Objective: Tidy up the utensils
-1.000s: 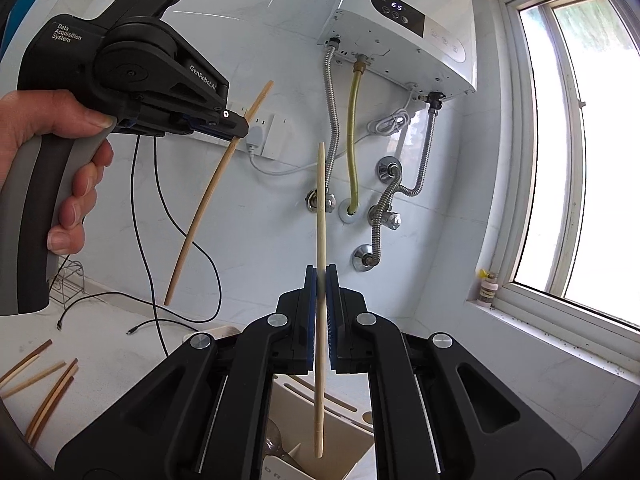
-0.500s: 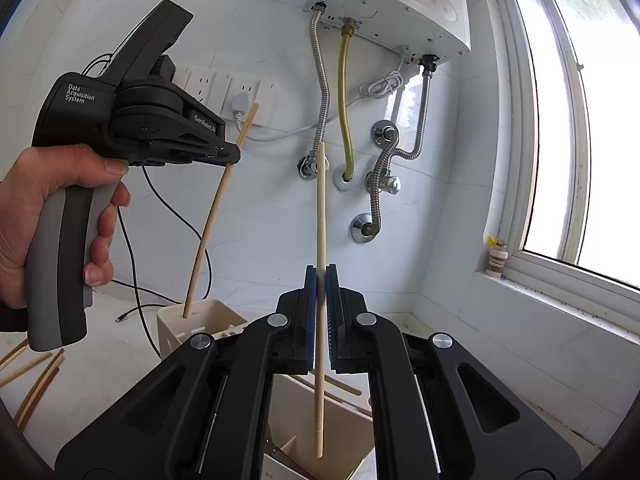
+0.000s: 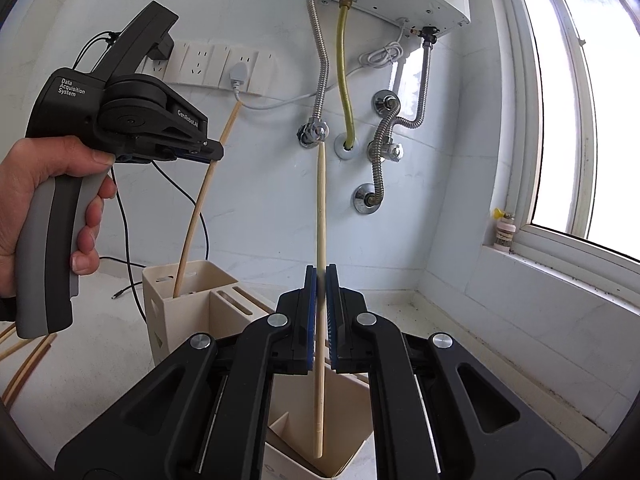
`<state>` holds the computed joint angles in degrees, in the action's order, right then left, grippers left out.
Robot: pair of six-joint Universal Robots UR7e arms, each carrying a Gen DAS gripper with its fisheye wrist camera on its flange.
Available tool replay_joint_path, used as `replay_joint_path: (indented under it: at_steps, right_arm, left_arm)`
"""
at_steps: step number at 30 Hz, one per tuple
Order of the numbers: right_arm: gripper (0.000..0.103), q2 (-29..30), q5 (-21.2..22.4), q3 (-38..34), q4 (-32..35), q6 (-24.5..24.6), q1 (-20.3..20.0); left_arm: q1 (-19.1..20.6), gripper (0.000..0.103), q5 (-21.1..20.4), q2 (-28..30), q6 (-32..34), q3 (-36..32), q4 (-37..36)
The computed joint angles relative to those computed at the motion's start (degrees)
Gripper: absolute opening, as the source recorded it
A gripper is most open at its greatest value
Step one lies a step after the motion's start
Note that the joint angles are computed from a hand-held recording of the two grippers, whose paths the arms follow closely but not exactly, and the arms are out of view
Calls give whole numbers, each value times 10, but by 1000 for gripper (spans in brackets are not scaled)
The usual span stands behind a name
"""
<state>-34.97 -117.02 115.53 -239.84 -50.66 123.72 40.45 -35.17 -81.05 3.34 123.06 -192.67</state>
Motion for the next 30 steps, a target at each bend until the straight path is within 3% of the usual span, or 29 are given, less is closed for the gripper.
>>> replay_joint_path:
  at_steps: [22,23,25,30]
  right_arm:
    - [5,7,10,16,-11,-2,-21]
    - [7,6,11,18,-14,1,-22]
    - [36,4,18,22,-22,8,-25]
    - [38,2,17,25,-35,13,-25]
  left_arm:
    - [-23,6,47,-11,-2,22,1]
    - [-23,6,46,-13,-3,22,2]
    - [-24,6,48,-16,-8,23,8]
    - [-28,7,55,-21,-10,24,20]
